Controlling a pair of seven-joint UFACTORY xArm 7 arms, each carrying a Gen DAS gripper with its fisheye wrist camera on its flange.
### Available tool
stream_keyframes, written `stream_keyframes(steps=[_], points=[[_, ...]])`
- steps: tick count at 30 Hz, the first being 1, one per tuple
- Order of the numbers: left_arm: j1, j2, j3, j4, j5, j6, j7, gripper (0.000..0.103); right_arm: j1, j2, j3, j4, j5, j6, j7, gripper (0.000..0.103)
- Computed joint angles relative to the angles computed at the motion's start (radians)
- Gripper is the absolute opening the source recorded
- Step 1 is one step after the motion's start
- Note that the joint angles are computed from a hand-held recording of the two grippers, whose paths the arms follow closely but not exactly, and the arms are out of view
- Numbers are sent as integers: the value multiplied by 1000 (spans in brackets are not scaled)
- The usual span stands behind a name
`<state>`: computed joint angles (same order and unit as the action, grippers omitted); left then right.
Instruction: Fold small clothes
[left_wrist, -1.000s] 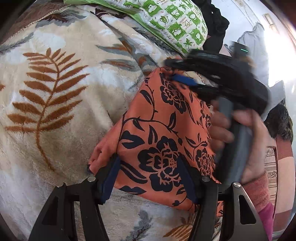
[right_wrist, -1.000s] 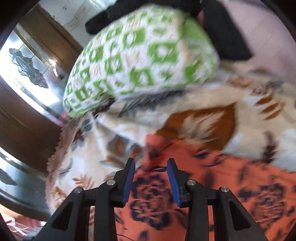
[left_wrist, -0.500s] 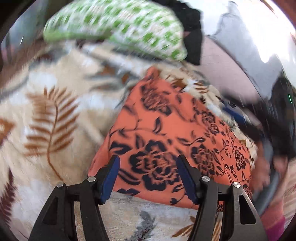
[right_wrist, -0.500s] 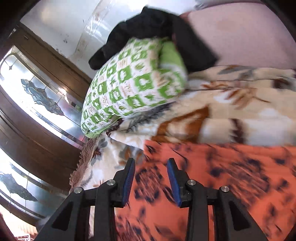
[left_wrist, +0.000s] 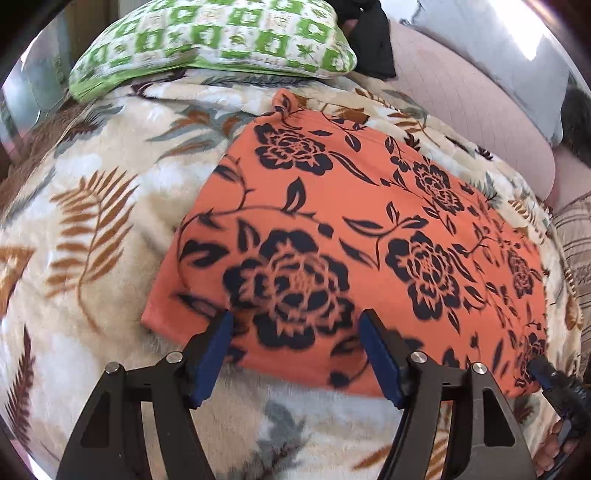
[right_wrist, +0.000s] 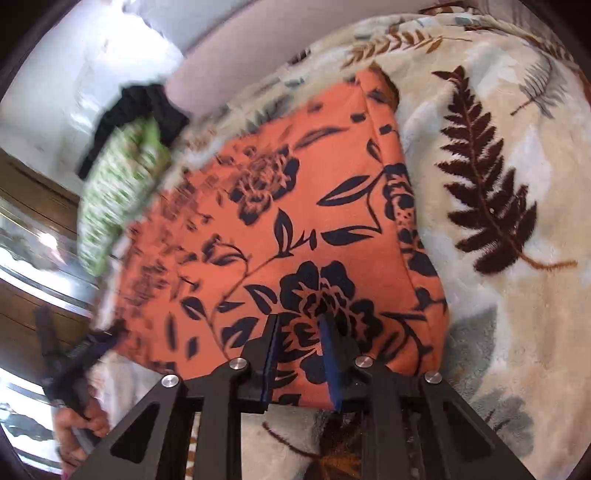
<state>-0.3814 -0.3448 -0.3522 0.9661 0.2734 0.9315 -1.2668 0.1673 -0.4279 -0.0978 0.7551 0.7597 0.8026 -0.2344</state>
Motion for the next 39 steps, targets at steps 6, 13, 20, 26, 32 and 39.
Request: stream_keyframes(steps=[6, 13, 20, 26, 32, 39], points=[[5, -244, -9, -205, -97, -101, -156, 71, 6, -120, -122, -36, 196, 81, -85, 43], [-7, -423, -11, -429, -247, -305, -260, 71, -32, -193, -145, -181, 336, 165, -21, 77], [44, -421, -41, -519, -263, -553, -298, 70, -21, -134, -62, -197, 460, 66, -15, 77], [79, -315, -34, -503, -249, -702, -270, 69, 10, -69, -5, -159, 499, -56, -50, 76], [165, -235, -82, -507, -254, -870, -306, 69, 37, -6, 18, -112, 577, -174, -96, 76], [182, -195, -106, -480, -246, -887, -310, 69, 6, 44, 32, -81, 590, -263, -43, 64]])
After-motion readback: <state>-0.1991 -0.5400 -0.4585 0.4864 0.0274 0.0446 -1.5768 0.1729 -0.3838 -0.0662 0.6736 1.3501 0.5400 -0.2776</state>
